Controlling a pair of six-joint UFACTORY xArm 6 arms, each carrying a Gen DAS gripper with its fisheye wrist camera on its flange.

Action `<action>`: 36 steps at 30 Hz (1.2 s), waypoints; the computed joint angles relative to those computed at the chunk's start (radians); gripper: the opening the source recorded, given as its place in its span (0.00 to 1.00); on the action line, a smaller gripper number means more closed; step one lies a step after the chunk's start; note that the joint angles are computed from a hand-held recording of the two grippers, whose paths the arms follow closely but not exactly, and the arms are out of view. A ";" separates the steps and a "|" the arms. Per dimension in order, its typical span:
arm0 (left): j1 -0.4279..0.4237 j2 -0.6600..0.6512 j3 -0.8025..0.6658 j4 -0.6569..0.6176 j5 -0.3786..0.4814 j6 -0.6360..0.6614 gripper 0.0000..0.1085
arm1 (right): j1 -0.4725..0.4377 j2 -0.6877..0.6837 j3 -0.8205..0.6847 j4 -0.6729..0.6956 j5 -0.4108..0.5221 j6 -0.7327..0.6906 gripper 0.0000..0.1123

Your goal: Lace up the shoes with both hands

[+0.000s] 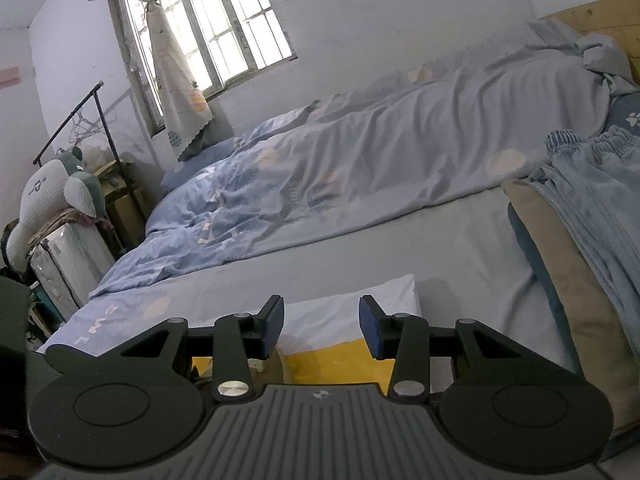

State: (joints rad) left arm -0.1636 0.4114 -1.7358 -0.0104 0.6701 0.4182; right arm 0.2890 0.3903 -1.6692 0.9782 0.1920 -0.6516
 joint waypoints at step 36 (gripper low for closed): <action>0.015 0.084 -0.094 -0.095 -0.025 0.224 0.00 | -0.037 0.060 -0.081 0.090 0.178 0.052 0.38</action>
